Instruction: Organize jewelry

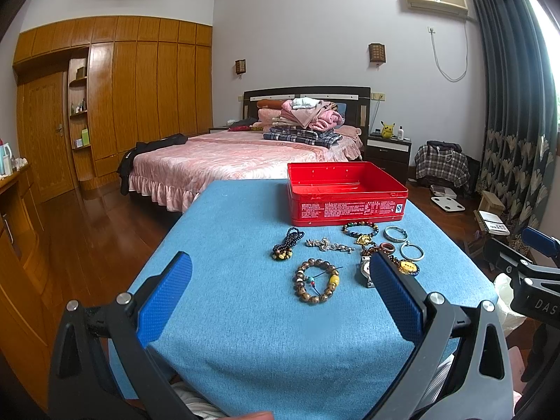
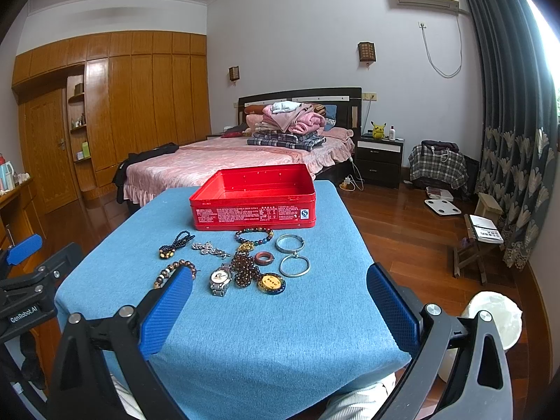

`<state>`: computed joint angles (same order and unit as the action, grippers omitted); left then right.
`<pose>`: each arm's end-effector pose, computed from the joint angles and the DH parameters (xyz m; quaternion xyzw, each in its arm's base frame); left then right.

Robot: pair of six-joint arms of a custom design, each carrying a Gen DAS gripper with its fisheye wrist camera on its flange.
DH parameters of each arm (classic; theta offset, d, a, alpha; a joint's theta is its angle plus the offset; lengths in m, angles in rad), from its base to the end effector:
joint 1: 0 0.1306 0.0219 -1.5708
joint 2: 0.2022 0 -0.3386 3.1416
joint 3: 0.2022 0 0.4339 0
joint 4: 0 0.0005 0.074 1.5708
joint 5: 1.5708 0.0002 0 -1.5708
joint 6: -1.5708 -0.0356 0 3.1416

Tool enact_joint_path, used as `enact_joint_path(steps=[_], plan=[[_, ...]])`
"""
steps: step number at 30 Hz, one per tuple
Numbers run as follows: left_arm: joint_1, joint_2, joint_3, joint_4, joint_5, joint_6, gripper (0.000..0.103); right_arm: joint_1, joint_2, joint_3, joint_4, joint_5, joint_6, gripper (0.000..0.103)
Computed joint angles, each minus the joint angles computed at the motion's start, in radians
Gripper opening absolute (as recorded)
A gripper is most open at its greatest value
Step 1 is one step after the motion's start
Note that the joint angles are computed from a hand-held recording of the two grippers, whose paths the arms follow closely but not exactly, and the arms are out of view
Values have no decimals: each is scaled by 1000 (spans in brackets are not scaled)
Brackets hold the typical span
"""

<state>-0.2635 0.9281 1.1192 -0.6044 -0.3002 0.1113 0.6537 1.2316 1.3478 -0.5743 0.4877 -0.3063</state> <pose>0.3911 -0.0951 0.4757 -0.0186 0.8316 0.0222 0.5547 0.4083 0.2911 0.4695 -0.0168 0.8337 0.0548 0.5492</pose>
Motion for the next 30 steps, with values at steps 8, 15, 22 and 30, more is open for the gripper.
enact_joint_path(steps=[8,15,22,30], plan=[[0,0,0,0,-1,0,98,-1,0,0,0,-1,-1,97],[0,0,0,0,-1,-1,98,0,0,-2,1,-1,-1,97],[-1,1,1,-1,-2,-1,98,-1,1,-3,0,-2,-3,97],[0,1,1,-1,-1,-1,98,-10,-5,-19,8,-12,-2,97]])
